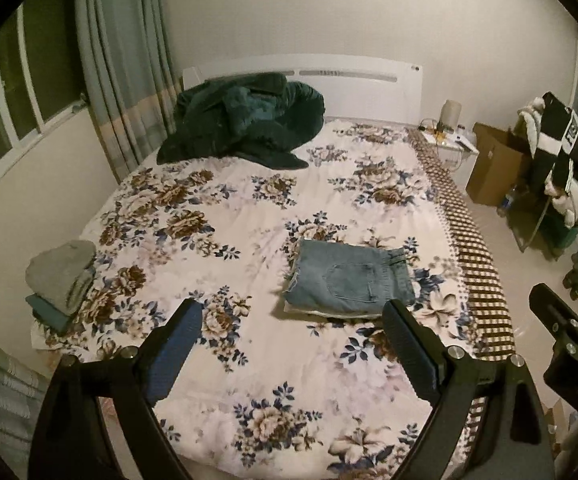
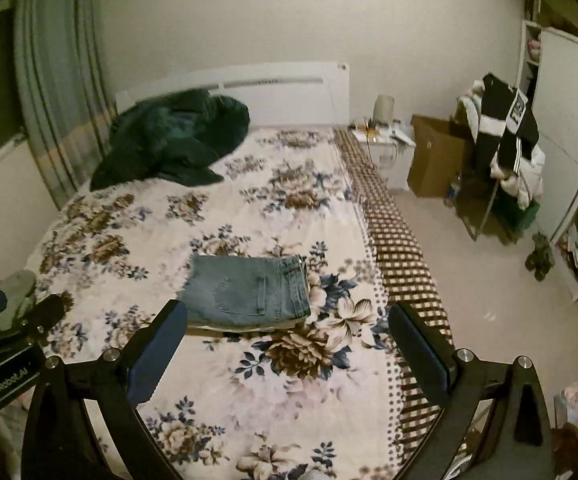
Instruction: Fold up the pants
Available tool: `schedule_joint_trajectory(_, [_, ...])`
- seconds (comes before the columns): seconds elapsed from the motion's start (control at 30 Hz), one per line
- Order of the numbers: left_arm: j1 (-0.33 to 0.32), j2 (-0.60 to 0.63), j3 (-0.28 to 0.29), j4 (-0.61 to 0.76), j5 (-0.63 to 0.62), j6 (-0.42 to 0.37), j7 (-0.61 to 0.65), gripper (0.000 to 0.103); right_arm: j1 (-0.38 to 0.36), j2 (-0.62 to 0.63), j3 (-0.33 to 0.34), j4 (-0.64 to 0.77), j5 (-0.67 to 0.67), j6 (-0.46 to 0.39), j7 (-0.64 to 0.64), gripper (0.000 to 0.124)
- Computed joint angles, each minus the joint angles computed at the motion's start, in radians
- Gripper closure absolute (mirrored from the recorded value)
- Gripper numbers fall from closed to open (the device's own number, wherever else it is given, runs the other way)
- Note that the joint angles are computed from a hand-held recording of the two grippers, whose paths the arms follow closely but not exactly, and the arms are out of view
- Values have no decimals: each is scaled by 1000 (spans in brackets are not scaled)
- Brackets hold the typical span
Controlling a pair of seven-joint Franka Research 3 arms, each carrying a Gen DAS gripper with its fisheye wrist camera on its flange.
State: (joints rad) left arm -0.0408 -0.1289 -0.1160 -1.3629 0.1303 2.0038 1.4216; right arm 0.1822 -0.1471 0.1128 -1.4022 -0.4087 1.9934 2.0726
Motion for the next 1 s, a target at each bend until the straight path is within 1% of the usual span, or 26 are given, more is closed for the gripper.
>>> schedule_joint_trajectory(0.1, [1, -47, 3, -15, -5, -10, -9, 11, 7, -62, 19, -1, -3, -41, -9, 22])
schedule_joint_trajectory(0.17, [2, -65, 8, 0, -11, -35, -7, 11, 5, -100, 39, 7, -4, -75, -12, 22])
schedule_joint_trajectory(0.3, [2, -84, 17, 21, -27, -55, 13, 11, -5, -126, 81, 62, -10, -140, -17, 22])
schedule_joint_trajectory(0.47, [5, -89, 30, 46, -49, -74, 60, 11, -9, -85, 133, 200, -56, -229, 3, 22])
schedule_joint_trajectory(0.53, [9, -88, 37, 58, -60, -81, 73, 11, 0, -64, 147, 250, -86, -260, 10, 22])
schedule_joint_trajectory(0.6, [12, -98, 43, 49, -73, -69, 81, 11, 17, -30, 158, 315, -117, -299, 12, 22])
schedule_joint_trajectory(0.63, [14, -98, 47, 49, -79, -62, 87, 9, 29, -20, 166, 338, -141, -318, 16, 22])
schedule_joint_trajectory(0.7, [19, -103, 49, 44, -82, -55, 89, 4, 52, 4, 164, 369, -169, -333, 19, 21])
schedule_joint_trajectory(0.87, [25, -102, 53, 49, -91, -59, 93, 3, 111, 41, 145, 422, -198, -372, 25, 21])
schedule_joint_trajectory(0.93, [27, -101, 54, 50, -92, -54, 98, 3, 126, 47, 127, 420, -194, -362, 23, 21])
schedule_joint_trajectory(1.0, [27, -110, 53, 43, -93, -55, 102, 3, 141, 60, 122, 445, -206, -374, 15, 21])
